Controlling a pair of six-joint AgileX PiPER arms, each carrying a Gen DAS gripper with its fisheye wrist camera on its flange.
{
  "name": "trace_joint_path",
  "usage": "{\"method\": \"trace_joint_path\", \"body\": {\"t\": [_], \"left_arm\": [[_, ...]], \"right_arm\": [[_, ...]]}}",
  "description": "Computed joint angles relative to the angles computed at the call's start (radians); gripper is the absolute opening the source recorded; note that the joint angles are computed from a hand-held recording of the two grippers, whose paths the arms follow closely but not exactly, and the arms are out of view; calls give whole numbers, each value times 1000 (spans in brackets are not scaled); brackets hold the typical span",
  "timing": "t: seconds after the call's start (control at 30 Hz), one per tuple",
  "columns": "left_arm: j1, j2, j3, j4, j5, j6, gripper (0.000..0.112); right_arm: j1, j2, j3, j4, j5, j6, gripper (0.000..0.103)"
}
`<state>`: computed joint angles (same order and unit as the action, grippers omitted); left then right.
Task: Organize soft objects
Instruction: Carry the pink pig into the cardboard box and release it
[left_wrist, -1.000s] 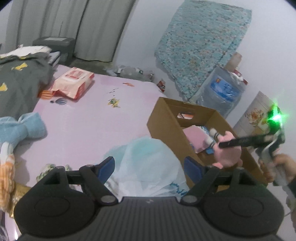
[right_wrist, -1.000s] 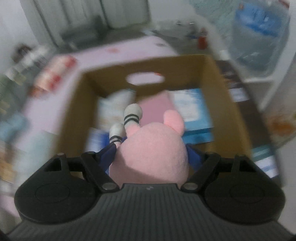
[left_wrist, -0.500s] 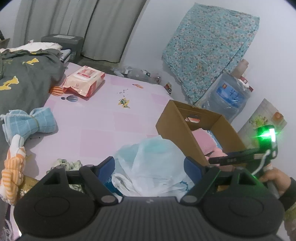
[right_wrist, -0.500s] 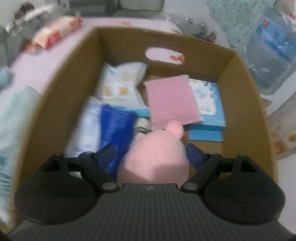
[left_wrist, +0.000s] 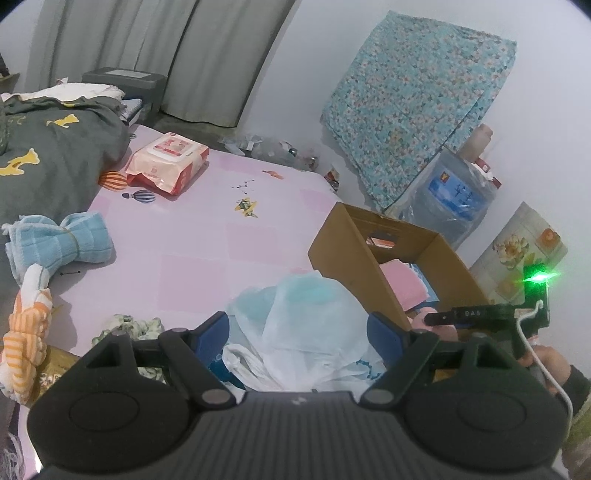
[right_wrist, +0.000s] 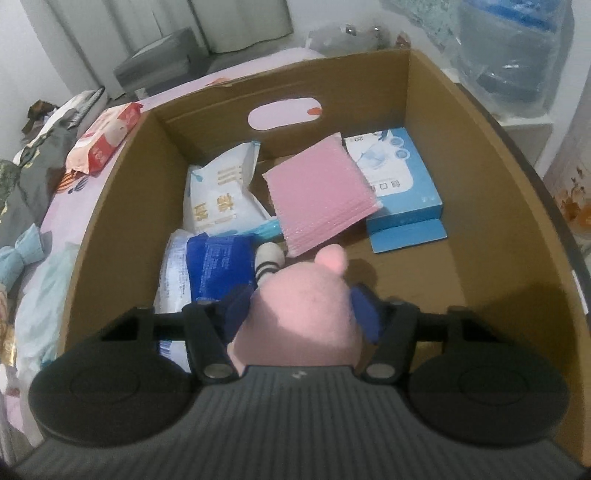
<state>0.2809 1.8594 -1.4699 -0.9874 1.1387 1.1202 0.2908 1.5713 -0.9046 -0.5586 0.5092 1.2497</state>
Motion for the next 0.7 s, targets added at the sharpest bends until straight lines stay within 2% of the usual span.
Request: {"method": "trace_joint_path", "body": {"t": [0.17, 0.27, 0.4, 0.5, 0.57, 0.63, 0.7], "left_arm": [[2, -4, 5, -2, 5, 4, 83], [3, -8, 8, -4, 7, 10, 83], [9, -14, 13, -8, 6, 15, 83], [13, -13, 15, -11, 5, 16, 83], [16, -10, 14, -9, 9, 13, 83], [17, -10, 15, -5, 8, 13, 83], [20, -10, 15, -2, 6, 15, 83]], "right_arm": [[54, -12, 7, -105, 32, 72, 53], [95, -9, -13, -172, 104, 123, 51], [163, 18, -84, -284, 289, 135, 51], [236, 98, -163, -410, 494, 101, 52], [277, 196, -217, -483, 626, 59, 53], [287, 264, -247, -489, 652, 14, 55], [275, 264, -252, -430, 579, -13, 52]]}}
